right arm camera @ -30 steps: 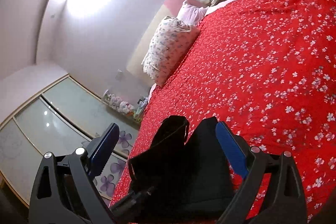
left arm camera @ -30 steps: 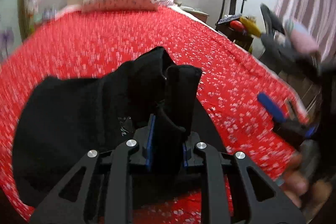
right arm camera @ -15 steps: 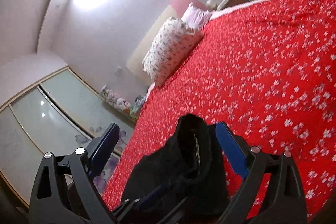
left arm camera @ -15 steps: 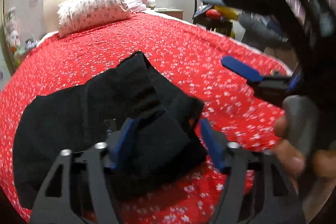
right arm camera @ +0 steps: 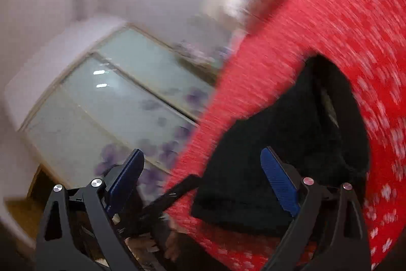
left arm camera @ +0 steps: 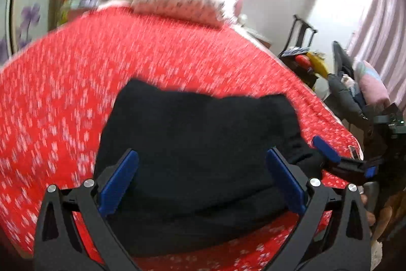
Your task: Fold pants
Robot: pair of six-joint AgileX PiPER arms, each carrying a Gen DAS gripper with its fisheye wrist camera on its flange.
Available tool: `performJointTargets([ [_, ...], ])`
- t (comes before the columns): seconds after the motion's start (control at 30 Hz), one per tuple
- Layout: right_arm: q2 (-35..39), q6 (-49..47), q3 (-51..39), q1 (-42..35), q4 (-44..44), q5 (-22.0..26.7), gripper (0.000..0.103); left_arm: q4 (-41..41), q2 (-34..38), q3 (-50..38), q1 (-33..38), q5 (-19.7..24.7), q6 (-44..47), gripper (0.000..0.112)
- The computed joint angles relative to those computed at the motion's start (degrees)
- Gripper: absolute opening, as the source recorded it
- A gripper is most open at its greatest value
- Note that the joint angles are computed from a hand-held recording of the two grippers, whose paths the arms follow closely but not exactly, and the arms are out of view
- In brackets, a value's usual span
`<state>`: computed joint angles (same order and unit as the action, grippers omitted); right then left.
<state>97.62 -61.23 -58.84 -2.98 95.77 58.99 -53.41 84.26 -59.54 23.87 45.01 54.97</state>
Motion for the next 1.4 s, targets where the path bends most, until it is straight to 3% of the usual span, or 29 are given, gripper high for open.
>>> performJointTargets([
  [0.07,2.6,7.3,-1.1,0.4,-4.4,-4.5,0.09,-2.0,1.5,1.5,1.8,1.5,3.8,0.1],
  [0.23,4.2,6.4,1.2,-2.7,-0.8,0.0,0.088,-4.8,-0.7,6.2,2.2,-1.4,11.9,0.1],
  [0.4,0.5,-0.5,-0.2,-2.1,2.4,-1.6,0.097,-12.3,-1.6,2.6,9.1,7.1,15.0,0.1],
  [0.53,4.1,3.4,-6.5,-0.5,1.6,-2.2,0.098,-8.8,6.2,-10.0,6.9,10.4,5.8,0.101],
  [0.67,6.8,14.7,-9.0,2.0,-7.5,-12.0,0.097,4.6,17.7,-24.6,2.2,12.7,-13.3,0.1],
  [0.73,7.3,12.3,-7.4,1.4,-4.1,-11.4,0.097,4.2,23.3,-28.4,3.2,16.0,-17.7,0.1],
  [0.9,5.5,11.6,-7.5,1.8,-8.0,-11.7,0.097,2.2,22.6,-27.4,4.6,17.2,-15.3,0.099],
  [1.03,1.4,9.6,-6.6,-2.1,-6.5,-9.6,0.097,-2.9,16.8,-20.8,10.4,19.4,-5.9,0.101],
  [1.2,3.9,20.8,-13.0,-5.8,-20.1,-8.8,0.098,-8.0,16.0,-14.4,16.2,19.3,4.6,0.101],
  [1.3,6.7,25.1,-16.4,-5.7,-26.9,-6.0,0.098,-4.8,21.3,-18.7,16.9,22.4,-1.1,0.101],
  [1.4,7.8,29.8,-17.8,-3.5,-33.3,-7.8,0.098,-6.0,22.8,-19.7,17.4,24.0,0.7,0.101],
])
